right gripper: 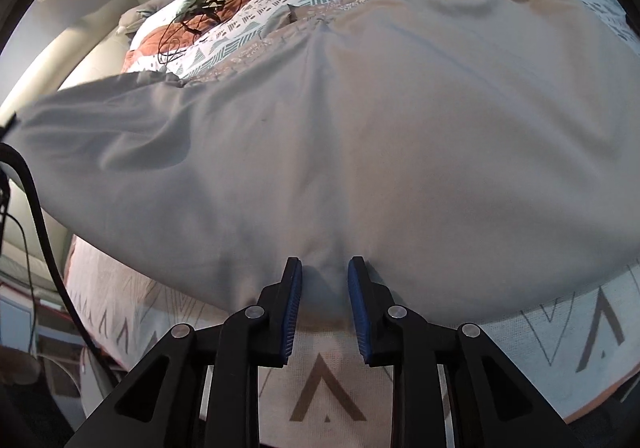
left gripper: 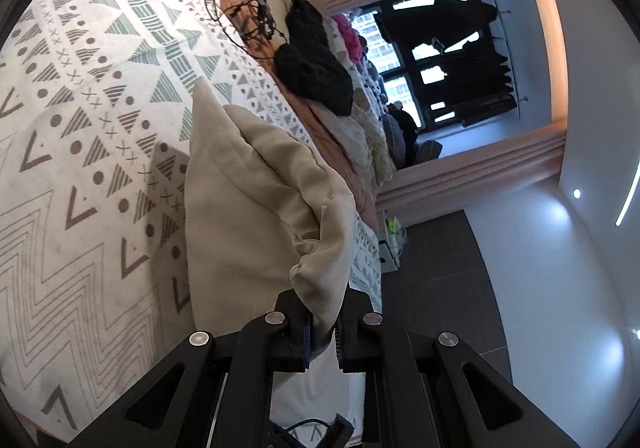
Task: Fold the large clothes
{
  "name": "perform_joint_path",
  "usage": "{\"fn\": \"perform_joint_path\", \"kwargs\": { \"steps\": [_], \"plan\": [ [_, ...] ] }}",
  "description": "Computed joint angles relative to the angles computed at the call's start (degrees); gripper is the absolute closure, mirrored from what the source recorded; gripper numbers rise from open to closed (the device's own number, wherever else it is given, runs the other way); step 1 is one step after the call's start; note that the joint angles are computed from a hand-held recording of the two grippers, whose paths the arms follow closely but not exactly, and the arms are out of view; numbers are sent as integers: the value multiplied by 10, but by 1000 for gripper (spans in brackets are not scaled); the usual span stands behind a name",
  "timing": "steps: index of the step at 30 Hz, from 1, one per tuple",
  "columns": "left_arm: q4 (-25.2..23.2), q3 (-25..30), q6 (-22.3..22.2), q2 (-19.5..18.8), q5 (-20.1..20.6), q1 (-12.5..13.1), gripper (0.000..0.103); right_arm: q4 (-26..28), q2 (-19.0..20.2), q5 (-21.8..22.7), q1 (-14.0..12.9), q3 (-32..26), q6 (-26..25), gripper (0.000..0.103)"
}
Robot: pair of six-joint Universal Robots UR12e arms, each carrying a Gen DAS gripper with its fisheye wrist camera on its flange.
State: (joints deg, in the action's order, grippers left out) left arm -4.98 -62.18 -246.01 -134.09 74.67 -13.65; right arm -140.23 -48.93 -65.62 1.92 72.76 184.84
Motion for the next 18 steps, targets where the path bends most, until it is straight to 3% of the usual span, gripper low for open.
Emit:
{"fn": "perform_joint_path", "kwargs": {
  "steps": [5,8,18],
  "plan": [
    [-37,69,28,-26,-5,-12,95,9,4,20,-5,-7,-12,81],
    [-60,114,42,-45,-11,-17,95,28,4,56,-16,-14,-8,81],
    [-169,325,57,-148,-50,-37,95,-73,-29,74,-61,29,65,81]
  ]
}}
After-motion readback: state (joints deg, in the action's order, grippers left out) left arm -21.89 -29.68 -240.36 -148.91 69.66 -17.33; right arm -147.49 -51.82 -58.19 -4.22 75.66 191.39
